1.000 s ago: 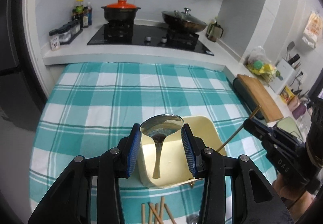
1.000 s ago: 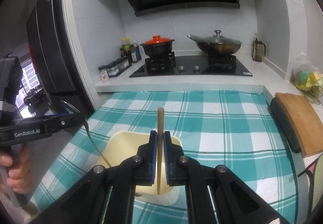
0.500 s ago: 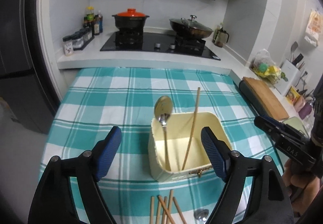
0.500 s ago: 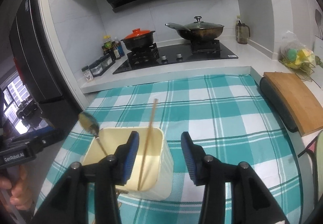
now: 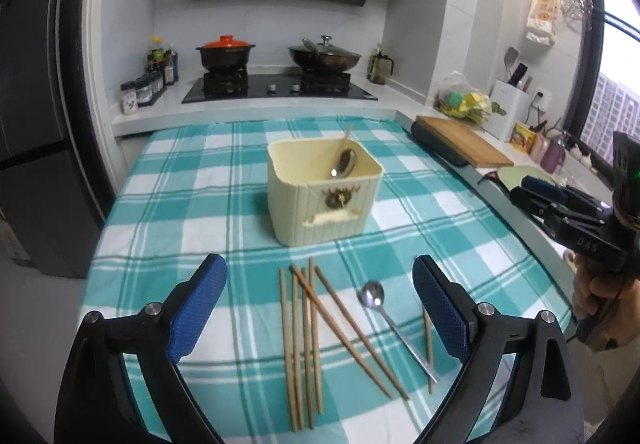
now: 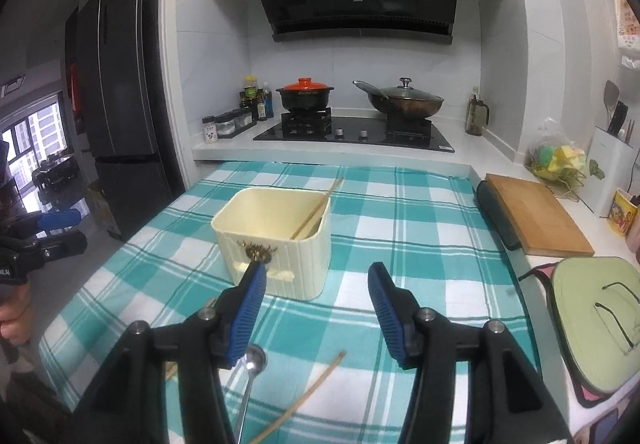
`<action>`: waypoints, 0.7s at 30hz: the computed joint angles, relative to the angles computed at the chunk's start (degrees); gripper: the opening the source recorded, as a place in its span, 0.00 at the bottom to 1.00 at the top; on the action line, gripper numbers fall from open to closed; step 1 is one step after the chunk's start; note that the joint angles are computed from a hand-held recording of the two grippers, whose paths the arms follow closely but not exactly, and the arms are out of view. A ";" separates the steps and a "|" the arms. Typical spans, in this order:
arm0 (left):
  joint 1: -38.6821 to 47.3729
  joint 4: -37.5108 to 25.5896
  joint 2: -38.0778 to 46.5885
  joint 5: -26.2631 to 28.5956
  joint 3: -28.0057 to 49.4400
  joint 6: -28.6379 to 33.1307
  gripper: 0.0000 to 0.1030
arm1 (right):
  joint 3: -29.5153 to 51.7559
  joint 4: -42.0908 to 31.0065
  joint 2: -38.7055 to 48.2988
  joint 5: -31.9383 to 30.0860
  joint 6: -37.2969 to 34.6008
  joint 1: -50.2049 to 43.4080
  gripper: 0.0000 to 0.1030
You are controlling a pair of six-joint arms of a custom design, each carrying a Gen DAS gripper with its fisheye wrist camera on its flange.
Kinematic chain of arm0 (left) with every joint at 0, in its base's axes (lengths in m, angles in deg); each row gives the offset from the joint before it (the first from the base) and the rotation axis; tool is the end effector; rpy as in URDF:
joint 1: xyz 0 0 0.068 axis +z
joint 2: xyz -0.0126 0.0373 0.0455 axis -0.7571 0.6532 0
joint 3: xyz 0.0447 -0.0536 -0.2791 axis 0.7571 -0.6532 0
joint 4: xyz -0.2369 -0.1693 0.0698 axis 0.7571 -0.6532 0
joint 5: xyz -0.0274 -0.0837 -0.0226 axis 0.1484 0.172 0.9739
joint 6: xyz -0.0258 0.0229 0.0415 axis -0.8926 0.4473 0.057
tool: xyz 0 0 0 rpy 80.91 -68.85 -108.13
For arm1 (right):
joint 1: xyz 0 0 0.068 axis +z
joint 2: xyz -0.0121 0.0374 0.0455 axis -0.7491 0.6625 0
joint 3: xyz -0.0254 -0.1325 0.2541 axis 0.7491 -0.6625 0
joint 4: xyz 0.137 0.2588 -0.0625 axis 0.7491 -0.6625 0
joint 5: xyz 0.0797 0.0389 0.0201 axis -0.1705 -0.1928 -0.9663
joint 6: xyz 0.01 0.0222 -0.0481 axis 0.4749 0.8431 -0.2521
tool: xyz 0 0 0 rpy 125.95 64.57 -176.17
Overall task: Organize utensils
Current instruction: 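Withdraw both open tools from the cream box back over the table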
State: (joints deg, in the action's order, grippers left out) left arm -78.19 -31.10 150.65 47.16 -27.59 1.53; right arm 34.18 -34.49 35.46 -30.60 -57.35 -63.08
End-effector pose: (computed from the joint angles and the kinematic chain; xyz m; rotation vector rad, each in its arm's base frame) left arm 0.2319 -0.1092 0.2301 -0.3033 2.1865 -0.0144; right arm 0.4121 -0.0824 0.2414 -0.7654 2.0716 0.3998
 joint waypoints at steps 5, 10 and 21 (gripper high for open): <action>-13.25 0.41 0.51 -9.11 -6.46 -12.13 0.92 | -15.63 6.01 -9.89 -4.38 -4.33 -7.42 0.55; -20.32 1.02 7.43 -12.44 -8.19 -22.81 0.90 | -23.57 5.58 -13.44 -6.34 -6.78 -13.70 0.55; -28.78 -6.99 15.44 -15.20 -4.60 -34.86 0.91 | -30.97 6.40 -16.73 -6.64 -15.30 -19.10 0.55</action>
State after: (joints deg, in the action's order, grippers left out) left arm -106.96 -38.09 166.09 31.96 -32.19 -33.33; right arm 3.21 -28.10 18.73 -37.24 -72.66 -82.18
